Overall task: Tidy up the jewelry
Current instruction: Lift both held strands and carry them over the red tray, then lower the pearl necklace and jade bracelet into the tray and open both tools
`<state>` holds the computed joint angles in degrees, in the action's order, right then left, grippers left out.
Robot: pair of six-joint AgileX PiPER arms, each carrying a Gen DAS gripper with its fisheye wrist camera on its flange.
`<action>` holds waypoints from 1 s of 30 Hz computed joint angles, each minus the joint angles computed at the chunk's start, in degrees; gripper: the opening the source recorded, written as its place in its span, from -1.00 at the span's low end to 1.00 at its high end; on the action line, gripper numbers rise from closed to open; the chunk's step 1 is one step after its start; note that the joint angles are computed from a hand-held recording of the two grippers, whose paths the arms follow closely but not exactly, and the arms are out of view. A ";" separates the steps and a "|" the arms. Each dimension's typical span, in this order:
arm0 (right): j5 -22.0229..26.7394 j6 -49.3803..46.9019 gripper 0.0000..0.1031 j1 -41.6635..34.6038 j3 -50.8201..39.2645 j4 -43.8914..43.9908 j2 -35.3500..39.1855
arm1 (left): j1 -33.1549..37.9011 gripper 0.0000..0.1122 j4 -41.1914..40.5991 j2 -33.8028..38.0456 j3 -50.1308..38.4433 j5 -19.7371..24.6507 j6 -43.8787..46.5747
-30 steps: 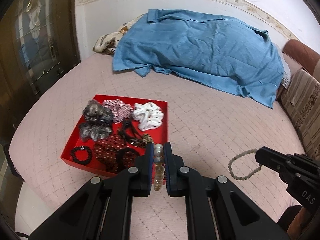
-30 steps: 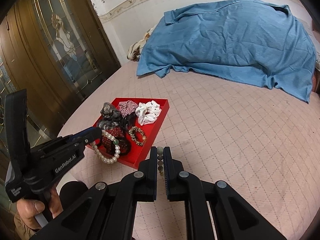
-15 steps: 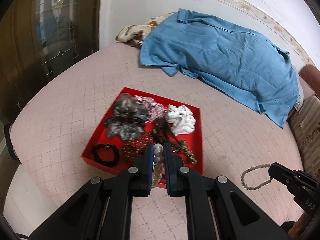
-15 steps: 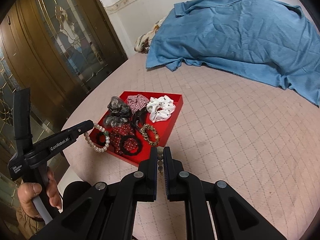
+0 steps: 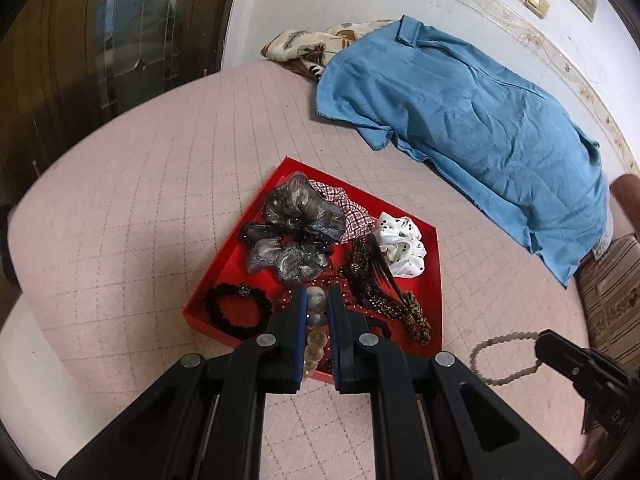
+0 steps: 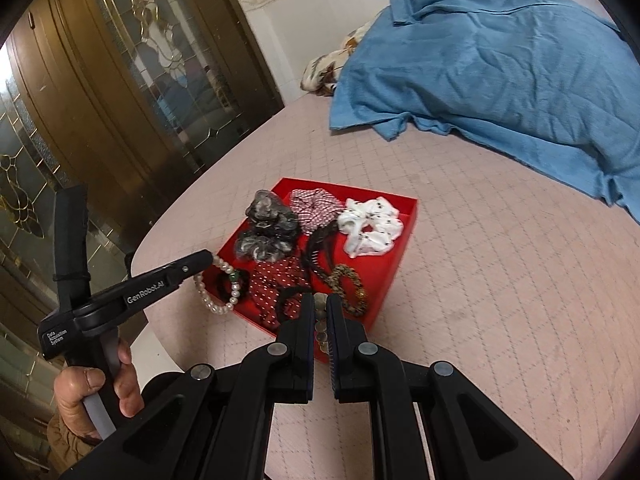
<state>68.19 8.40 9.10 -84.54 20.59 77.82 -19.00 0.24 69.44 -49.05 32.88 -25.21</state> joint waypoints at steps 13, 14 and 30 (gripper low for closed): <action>-1.33 0.47 -0.87 1.67 -5.95 -1.42 7.88 | 7.71 -0.83 -28.72 13.25 -7.41 -1.70 30.28; -1.42 0.43 -0.87 1.55 -6.32 -1.47 8.41 | 7.69 -0.83 -28.71 14.09 -8.18 -1.57 30.42; -5.24 -1.13 -0.87 0.08 -8.13 -1.91 19.21 | 5.37 -0.83 -25.96 27.04 -18.96 -1.61 30.48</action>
